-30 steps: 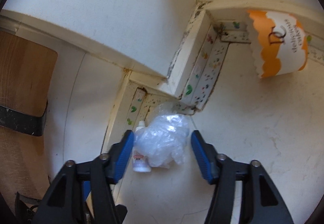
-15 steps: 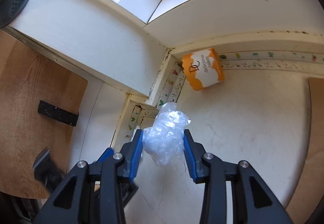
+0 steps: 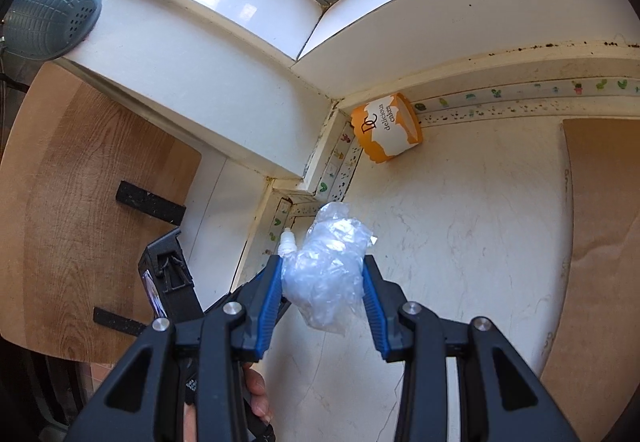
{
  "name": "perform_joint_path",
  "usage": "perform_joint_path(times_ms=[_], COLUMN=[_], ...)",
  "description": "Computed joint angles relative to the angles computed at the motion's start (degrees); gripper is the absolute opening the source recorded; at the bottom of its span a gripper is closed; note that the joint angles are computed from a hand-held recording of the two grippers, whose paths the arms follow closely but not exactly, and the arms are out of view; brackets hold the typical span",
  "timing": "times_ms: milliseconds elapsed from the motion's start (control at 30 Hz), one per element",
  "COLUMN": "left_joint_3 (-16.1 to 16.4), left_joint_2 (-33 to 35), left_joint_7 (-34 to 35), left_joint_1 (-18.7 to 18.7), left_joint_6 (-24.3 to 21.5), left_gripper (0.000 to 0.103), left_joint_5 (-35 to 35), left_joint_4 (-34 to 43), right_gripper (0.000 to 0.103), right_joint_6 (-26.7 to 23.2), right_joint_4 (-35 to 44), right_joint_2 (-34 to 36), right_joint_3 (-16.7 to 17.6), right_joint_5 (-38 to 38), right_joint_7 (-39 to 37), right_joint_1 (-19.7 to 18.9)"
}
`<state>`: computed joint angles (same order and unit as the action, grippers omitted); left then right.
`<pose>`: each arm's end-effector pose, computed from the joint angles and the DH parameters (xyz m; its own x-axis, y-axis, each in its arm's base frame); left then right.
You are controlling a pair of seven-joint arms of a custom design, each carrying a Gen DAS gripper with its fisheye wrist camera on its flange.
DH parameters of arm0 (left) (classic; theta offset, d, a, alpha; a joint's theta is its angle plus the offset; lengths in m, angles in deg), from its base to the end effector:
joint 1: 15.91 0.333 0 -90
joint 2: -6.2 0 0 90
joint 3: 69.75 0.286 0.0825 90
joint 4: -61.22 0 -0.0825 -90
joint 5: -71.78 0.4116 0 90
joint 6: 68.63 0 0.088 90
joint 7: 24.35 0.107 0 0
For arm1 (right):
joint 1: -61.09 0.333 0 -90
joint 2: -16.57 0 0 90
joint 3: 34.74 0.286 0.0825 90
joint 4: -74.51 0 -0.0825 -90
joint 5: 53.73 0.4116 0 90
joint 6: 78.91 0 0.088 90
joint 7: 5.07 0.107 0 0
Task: Collect trash
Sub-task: 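Grasp the white bottle with the left tool while the right tool holds the wrap, then carry the white bottle down over the bin and open the left tool while the right tool holds the wrap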
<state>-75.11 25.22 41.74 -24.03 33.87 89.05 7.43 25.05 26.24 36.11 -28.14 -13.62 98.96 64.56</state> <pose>0.6587 -0.1159 0.7312 0.2167 -0.9756 -0.0343 -0.8192 -0.1626 -0.5500 0.6340 0.1444 0.7933 0.1500 -0.6607 -0.7355 -0.9091 0.2003 -0.3653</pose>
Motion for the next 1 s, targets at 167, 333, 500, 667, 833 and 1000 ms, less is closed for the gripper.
perform_joint_path(times_ms=[167, 333, 500, 667, 833, 1000], left_joint_3=[-0.8, -2.3, -3.5, -3.3, -1.6, 0.9], left_joint_2=[-4.8, -11.4, -18.1, -25.8, -33.8, -43.9], left_joint_7=[0.2, 1.6, 5.7, 9.8, 13.4, 16.8], left_joint_1=[0.6, 0.6, 0.9, 2.0, 3.0, 3.5], left_joint_6=[1.1, 1.4, 0.9, -1.7, -6.6, -8.1], left_gripper=[0.024, 0.024, 0.023, 0.023, 0.023, 0.023], left_joint_5=[-2.0, -3.8, -5.8, -10.8, -18.1, -23.1], left_joint_4=[-4.8, -10.5, -14.6, -17.9, -19.9, -24.9], right_gripper=[0.039, 0.039, 0.039, 0.039, 0.039, 0.039], right_joint_6=[0.9, 2.3, 3.8, 5.6, 7.0, 9.8], right_joint_4=[-5.2, -12.2, -21.5, -29.9, -35.7, -40.1], right_joint_2=[-3.9, -9.5, -17.3, -26.0, -34.8, -44.5], right_joint_3=[-0.3, -1.5, -3.5, -5.4, -6.0, -3.4], right_joint_5=[1.9, 4.8, 6.9, 7.0, 5.0, -1.8], right_joint_7=[-1.5, -2.5, -3.3, -3.0, 0.0, 4.6], right_joint_1=[-0.4, 0.0, 1.9, 5.2, 9.5, 13.0])
